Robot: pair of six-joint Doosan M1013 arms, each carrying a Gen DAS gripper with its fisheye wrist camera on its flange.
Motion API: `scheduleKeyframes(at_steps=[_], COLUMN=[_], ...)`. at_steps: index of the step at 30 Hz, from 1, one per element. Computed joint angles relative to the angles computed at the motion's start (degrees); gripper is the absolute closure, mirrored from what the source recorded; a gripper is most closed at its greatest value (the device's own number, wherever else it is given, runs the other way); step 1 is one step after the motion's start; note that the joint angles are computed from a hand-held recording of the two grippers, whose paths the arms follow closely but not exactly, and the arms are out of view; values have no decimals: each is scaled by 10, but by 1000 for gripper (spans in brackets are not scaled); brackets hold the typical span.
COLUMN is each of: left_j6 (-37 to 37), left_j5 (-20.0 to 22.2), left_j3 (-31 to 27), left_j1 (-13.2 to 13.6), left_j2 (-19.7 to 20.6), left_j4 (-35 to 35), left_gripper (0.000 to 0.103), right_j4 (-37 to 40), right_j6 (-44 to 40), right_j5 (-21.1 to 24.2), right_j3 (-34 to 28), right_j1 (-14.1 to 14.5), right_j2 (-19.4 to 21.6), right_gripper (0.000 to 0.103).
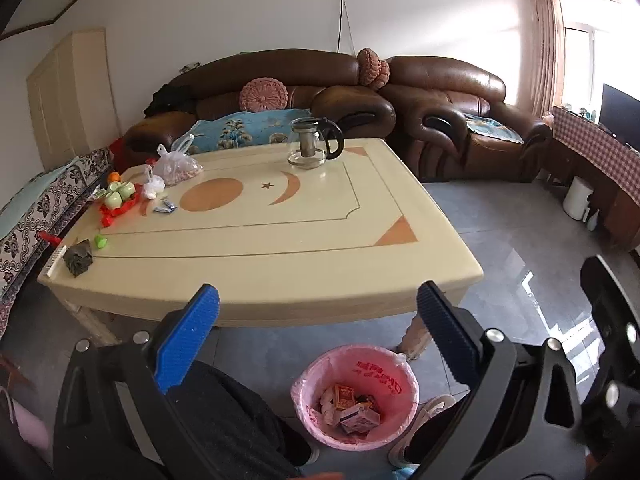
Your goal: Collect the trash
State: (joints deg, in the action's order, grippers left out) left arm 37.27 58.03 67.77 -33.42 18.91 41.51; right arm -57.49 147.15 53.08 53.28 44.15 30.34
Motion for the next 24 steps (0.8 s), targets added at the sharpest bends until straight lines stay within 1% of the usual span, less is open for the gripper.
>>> scheduleKeyframes(at_steps=[5,18,24], left_j6=[-7,-3,-6], left_j5=[-11,-1,1], left_j3=[9,6,6], left_j1=[0,3,2], left_j2=[-10,-8,-7], left_j4=[-16,-24,-17], left_gripper=[6,6,6], right_j4=[-5,25,19], right_j6=[10,-3,2], right_j5=[9,22,24], right_j3=[4,-6,-6], right_j1=[5,1,2], right_j2=[-5,-1,-2], right_gripper=[7,7,7])
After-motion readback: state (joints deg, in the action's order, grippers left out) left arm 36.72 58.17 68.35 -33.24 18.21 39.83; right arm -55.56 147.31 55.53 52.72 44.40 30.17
